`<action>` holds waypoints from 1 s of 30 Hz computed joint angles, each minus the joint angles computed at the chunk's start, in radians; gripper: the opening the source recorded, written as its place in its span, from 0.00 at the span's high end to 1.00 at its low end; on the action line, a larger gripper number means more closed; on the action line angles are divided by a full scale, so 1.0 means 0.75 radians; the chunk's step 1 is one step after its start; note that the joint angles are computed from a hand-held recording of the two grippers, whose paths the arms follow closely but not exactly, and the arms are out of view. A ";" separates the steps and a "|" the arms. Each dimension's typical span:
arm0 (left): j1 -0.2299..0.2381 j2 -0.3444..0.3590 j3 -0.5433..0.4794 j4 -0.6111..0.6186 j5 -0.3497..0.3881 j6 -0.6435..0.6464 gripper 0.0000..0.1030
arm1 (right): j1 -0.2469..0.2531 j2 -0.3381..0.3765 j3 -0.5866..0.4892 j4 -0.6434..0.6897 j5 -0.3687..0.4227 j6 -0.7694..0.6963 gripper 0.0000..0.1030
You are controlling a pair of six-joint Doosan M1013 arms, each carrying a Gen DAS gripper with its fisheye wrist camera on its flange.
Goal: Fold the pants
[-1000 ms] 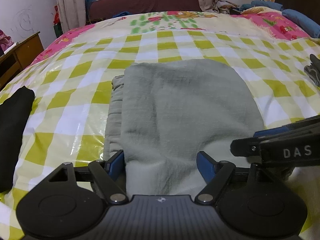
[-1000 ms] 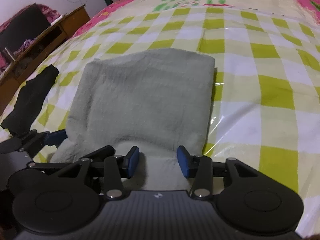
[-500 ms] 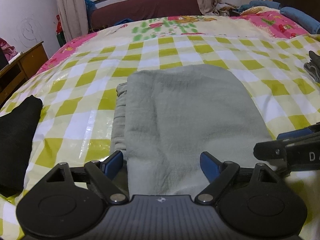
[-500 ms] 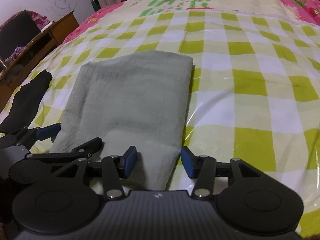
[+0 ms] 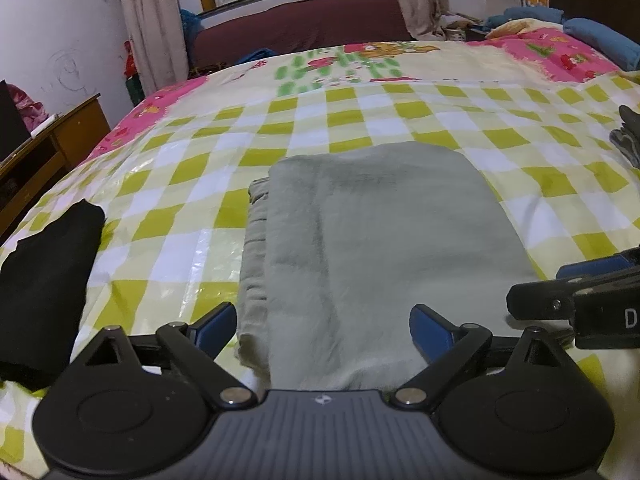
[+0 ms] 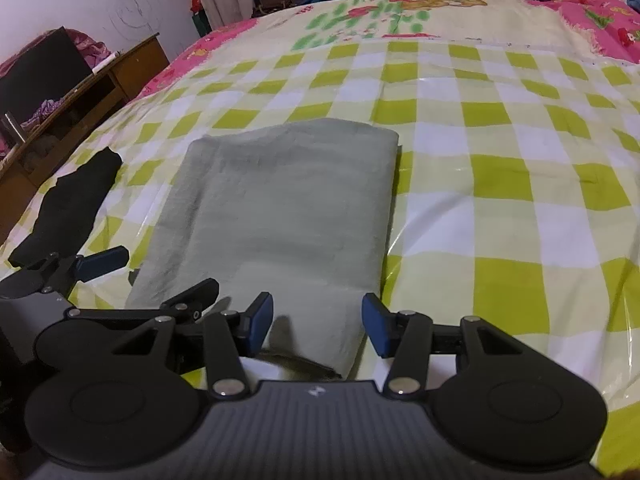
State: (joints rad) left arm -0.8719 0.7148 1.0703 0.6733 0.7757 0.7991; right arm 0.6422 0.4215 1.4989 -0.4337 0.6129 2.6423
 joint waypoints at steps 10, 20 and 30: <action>-0.027 -0.010 0.016 0.080 0.038 -0.031 0.00 | 0.006 -0.028 0.063 -0.036 -0.060 0.087 0.50; -0.040 -0.004 0.009 0.108 0.077 -0.025 0.00 | 0.005 -0.047 0.111 -0.066 -0.124 0.137 0.50; -0.047 0.008 -0.007 0.114 0.109 0.002 0.00 | 0.003 -0.054 0.138 -0.057 -0.174 0.129 0.49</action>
